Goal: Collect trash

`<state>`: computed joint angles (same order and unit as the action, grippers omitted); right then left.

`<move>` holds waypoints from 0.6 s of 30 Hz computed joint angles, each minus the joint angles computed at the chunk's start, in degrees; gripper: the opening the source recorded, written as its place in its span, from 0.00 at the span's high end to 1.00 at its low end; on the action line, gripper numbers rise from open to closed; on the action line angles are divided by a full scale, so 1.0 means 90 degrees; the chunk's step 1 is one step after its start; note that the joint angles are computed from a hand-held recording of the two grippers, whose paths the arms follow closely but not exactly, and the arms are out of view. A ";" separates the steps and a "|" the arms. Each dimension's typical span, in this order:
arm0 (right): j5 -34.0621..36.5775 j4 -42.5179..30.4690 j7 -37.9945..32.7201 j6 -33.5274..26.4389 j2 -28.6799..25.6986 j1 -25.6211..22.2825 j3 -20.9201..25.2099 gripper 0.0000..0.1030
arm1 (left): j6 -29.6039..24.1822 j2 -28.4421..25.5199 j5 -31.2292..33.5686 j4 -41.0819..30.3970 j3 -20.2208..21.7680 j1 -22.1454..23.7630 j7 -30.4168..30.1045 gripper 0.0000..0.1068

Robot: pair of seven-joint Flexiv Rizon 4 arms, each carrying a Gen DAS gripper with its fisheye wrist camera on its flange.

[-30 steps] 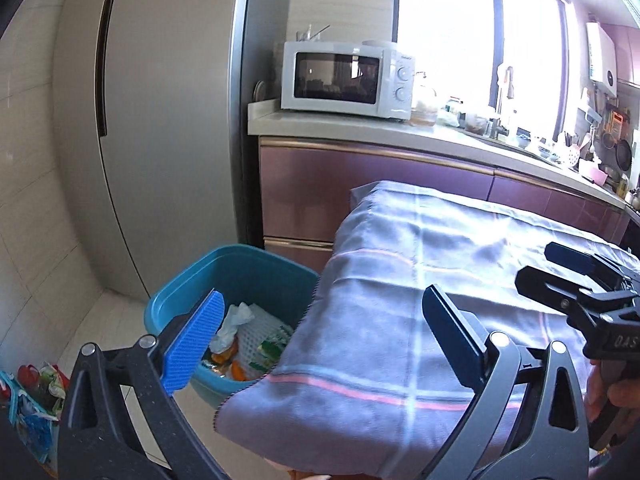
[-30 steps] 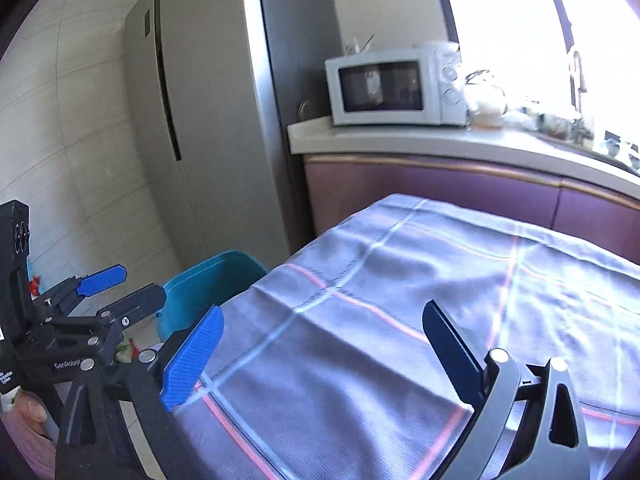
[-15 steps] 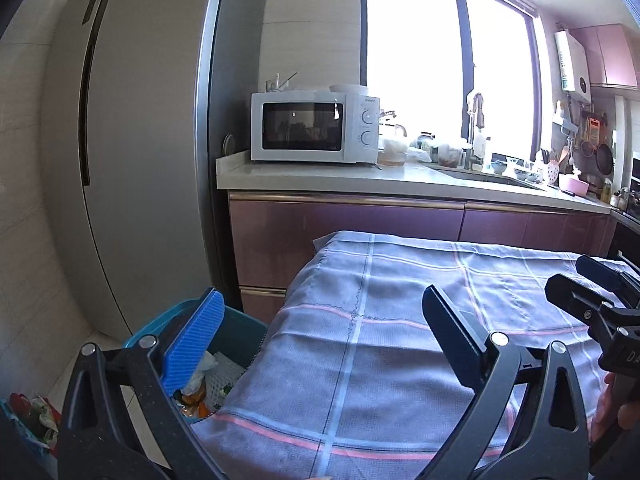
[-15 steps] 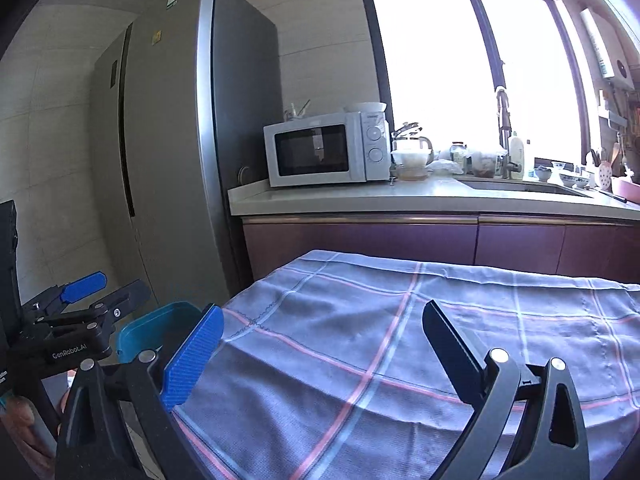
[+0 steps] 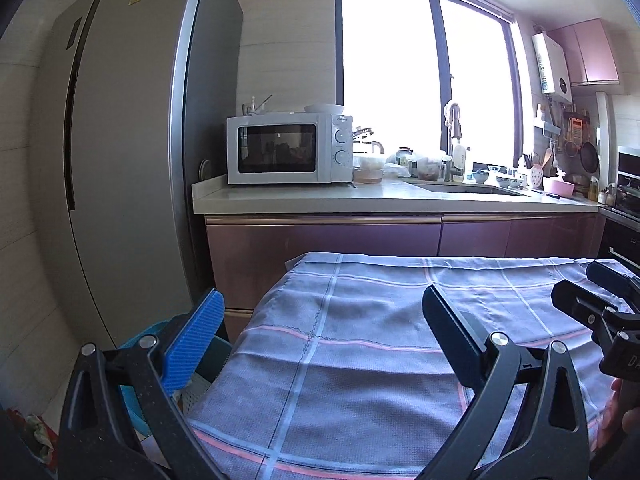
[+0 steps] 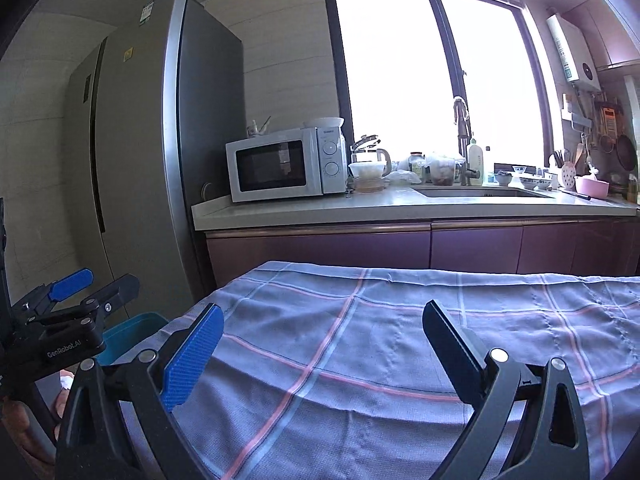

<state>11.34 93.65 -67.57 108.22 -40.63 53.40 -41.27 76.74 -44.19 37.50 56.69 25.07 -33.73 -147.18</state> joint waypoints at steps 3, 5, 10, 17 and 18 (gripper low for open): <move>0.0137 0.0067 0.0038 0.0041 -0.0033 0.0121 -0.0184 0.06 | 0.0001 -0.0056 0.0017 -0.0069 0.0011 -0.0024 -0.0020 0.09; 0.0227 0.0111 0.0060 0.0037 -0.0070 0.0221 -0.0342 0.06 | 0.0005 -0.0096 0.0059 -0.0122 0.0064 -0.0061 -0.0074 0.09; 0.0341 0.0215 0.0116 0.0028 -0.0124 0.0390 -0.0607 0.06 | 0.0062 -0.0183 0.0071 -0.0225 0.0034 -0.0048 -0.0100 0.09; 0.0462 0.0308 0.0272 0.0021 -0.0271 0.0632 -0.1017 0.07 | 0.0148 -0.0289 0.0034 -0.0336 0.0075 -0.0071 -0.0043 0.09; 0.0464 0.0317 0.0289 0.0040 -0.0279 0.0634 -0.1027 0.06 | 0.0164 -0.0293 0.0008 -0.0334 0.0056 -0.0060 -0.0023 0.09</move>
<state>15.52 96.51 -64.97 108.58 -43.15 59.10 -50.51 78.21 -46.82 37.57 53.69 25.57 -34.28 -147.39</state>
